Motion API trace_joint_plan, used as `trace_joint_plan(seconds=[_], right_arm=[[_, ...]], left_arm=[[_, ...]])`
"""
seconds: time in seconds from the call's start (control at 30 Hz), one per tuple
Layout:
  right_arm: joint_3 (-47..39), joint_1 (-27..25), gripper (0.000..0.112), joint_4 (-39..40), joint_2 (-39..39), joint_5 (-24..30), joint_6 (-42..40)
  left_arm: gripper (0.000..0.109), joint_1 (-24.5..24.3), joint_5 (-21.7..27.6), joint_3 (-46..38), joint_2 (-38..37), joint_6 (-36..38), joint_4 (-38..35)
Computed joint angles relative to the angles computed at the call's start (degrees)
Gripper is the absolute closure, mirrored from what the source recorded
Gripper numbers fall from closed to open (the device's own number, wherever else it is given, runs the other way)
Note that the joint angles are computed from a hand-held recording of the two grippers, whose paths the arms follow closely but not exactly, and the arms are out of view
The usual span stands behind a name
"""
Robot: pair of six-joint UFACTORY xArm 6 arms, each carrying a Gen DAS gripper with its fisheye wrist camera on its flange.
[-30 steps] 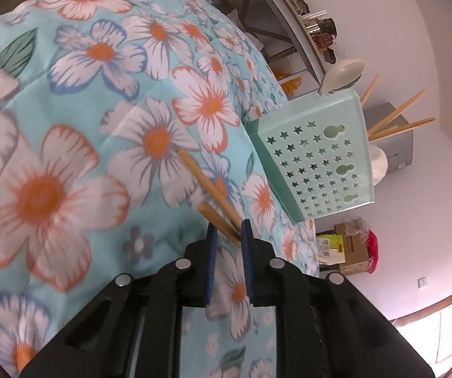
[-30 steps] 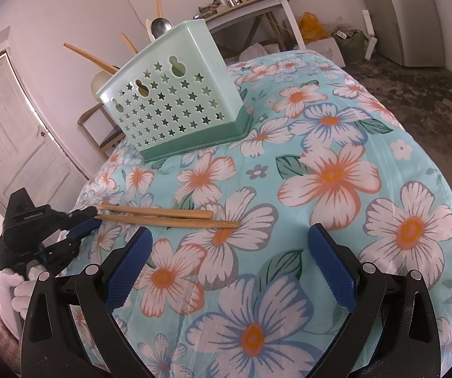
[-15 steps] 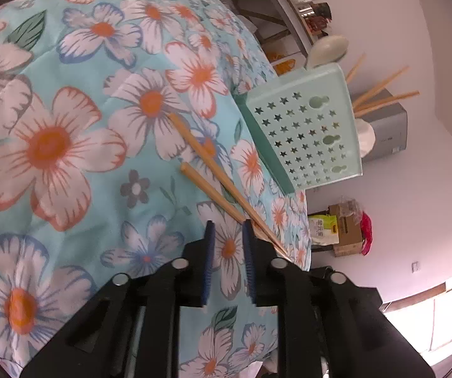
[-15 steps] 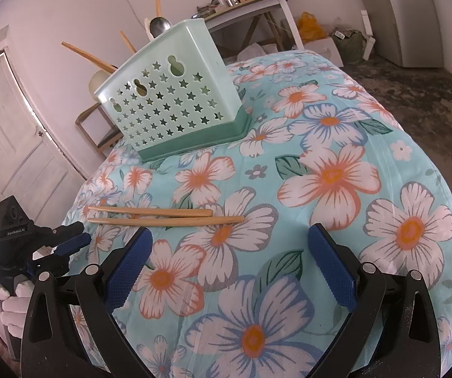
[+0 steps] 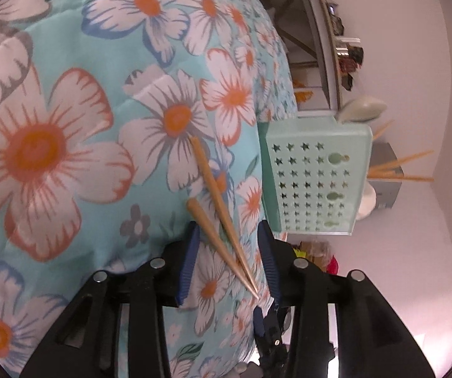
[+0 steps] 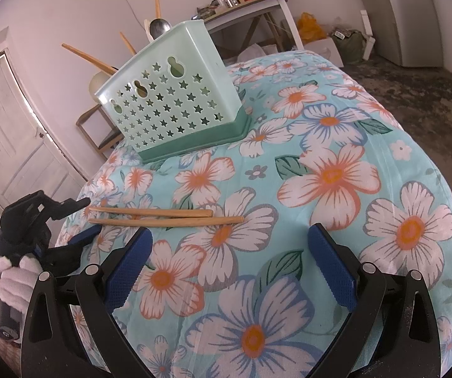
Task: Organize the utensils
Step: 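Grasp the other chopstick with the right tool while the left tool holds its chopstick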
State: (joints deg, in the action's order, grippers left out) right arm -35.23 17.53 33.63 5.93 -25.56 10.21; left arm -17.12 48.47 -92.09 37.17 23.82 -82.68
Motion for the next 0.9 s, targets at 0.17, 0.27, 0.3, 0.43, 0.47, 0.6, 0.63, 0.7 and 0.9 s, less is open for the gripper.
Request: trace_joint_plan(seconds=[0.17, 0.27, 0.3, 0.43, 0.47, 0.6, 0.63, 0.7, 0.9], right_arm=[[0.2, -0.3, 0.017, -1.3, 0.1, -0.4, 1.1], [0.3, -0.4, 0.017, -1.8, 0.1, -0.7, 1.5], [0.4, -0.4, 0.017, -1.8, 0.0, -0.7, 1.6], [0.4, -0.4, 0.017, -1.7, 0.1, -0.7, 1.5], [0.4, -0.4, 0.017, -1.7, 0.1, -0.7, 1.5], [0.5, -0.5, 0.017, -2.2, 0.1, -0.8, 2.0], [0.6, -0.6, 0.017, -2.3, 0.0, -0.9, 2.1], [0.6, -0.5, 0.017, -1.9, 0.1, -1.0, 1.9], [0.4, 0.4, 0.017, 0.3, 0.6, -2.1, 0.0]], left_arm=[[0.085, -0.8, -2.5, -1.0, 0.7, -3.3, 2.3], [0.094, -0.9, -3.4, -0.7, 0.8, -3.9, 3.1], [0.096, -0.8, -3.4, -0.6, 0.9, -3.9, 3.1], [0.096, -0.7, -3.6, 0.0, 0.7, -3.1, 2.8], [0.096, -0.7, -3.8, 0.1, 0.6, -2.9, 2.7], [0.096, -0.9, -4.5, 0.7, 0.2, -1.5, 2.7], [0.096, -1.0, -4.7, 0.7, 0.2, -1.4, 2.7], [0.096, -1.5, -5.2, 0.5, 0.1, -1.2, 2.9], [0.096, -2.0, -6.2, 1.4, -0.8, 1.4, 3.1]])
